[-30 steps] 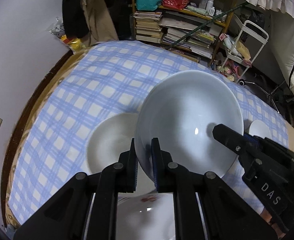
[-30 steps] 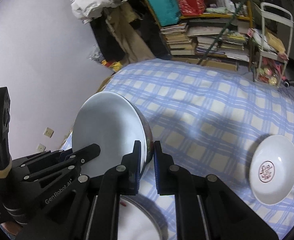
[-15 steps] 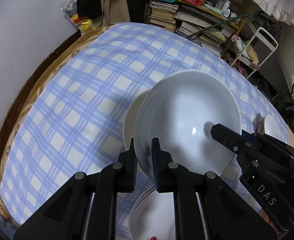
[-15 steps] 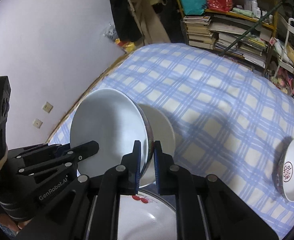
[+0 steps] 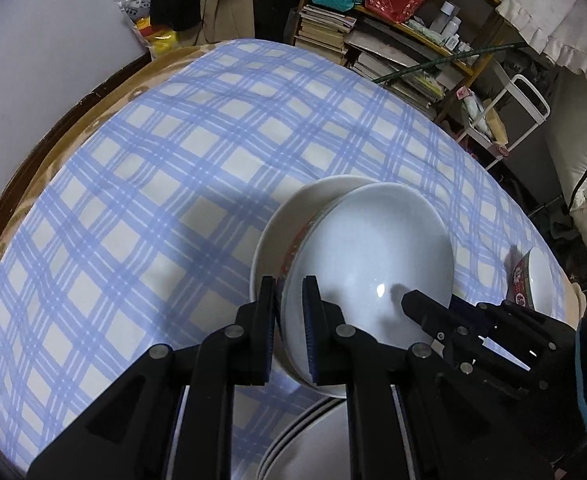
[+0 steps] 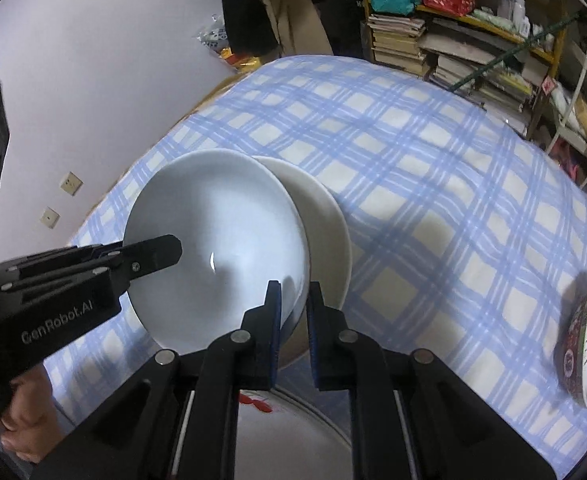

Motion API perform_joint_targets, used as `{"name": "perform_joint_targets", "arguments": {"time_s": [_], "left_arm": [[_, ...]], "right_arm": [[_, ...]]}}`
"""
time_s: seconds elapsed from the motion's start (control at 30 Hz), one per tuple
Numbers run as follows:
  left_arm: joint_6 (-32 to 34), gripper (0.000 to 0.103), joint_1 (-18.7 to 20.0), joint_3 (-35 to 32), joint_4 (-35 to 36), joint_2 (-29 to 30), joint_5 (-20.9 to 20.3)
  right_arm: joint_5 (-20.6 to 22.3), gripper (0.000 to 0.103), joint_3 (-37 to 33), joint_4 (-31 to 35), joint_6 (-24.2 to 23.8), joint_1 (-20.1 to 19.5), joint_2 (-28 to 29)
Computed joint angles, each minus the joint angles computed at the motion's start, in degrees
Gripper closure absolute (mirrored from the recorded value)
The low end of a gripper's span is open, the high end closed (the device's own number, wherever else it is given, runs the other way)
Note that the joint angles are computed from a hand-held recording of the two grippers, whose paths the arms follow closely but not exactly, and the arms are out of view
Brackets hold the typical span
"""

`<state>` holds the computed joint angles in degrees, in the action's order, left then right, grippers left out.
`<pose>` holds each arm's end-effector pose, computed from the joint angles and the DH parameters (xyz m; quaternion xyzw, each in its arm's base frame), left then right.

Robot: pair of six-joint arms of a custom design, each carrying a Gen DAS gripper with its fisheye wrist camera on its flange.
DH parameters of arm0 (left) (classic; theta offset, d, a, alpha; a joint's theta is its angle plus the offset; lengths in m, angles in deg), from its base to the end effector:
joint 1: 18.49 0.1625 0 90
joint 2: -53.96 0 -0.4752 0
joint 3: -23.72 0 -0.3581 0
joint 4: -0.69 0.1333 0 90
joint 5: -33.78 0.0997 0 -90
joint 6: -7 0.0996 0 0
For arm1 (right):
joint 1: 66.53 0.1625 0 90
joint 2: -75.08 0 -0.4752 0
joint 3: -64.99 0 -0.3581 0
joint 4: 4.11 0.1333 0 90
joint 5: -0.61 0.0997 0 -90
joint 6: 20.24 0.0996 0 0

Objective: Organize plates and bowls
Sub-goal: 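Lift the second bowl with both grippers and carry it over the first bowl, then lower the second bowl into the first bowl with both grippers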

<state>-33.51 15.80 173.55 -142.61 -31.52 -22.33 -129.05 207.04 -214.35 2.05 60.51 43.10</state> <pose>-0.1204 -0.3106 0.2132 0.1537 0.9401 -0.1545 0.2623 0.2917 -0.2708 0.0200 0.0905 -0.9331 0.2397 0.2523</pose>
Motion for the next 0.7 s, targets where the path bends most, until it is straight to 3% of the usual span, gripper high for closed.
{"name": "perform_joint_targets", "arguments": {"time_s": [0.27, 0.7], "left_arm": [[0.61, 0.090, 0.96, -0.35, -1.09, 0.52, 0.52], [-0.84, 0.090, -1.92, 0.36, 1.73, 1.55, 3.48]], "right_arm": [[-0.41, 0.090, 0.18, -3.31, -1.52, -0.17, 1.45], [-3.74, 0.090, -0.43, -5.64, -0.31, 1.66, 3.16]]}}
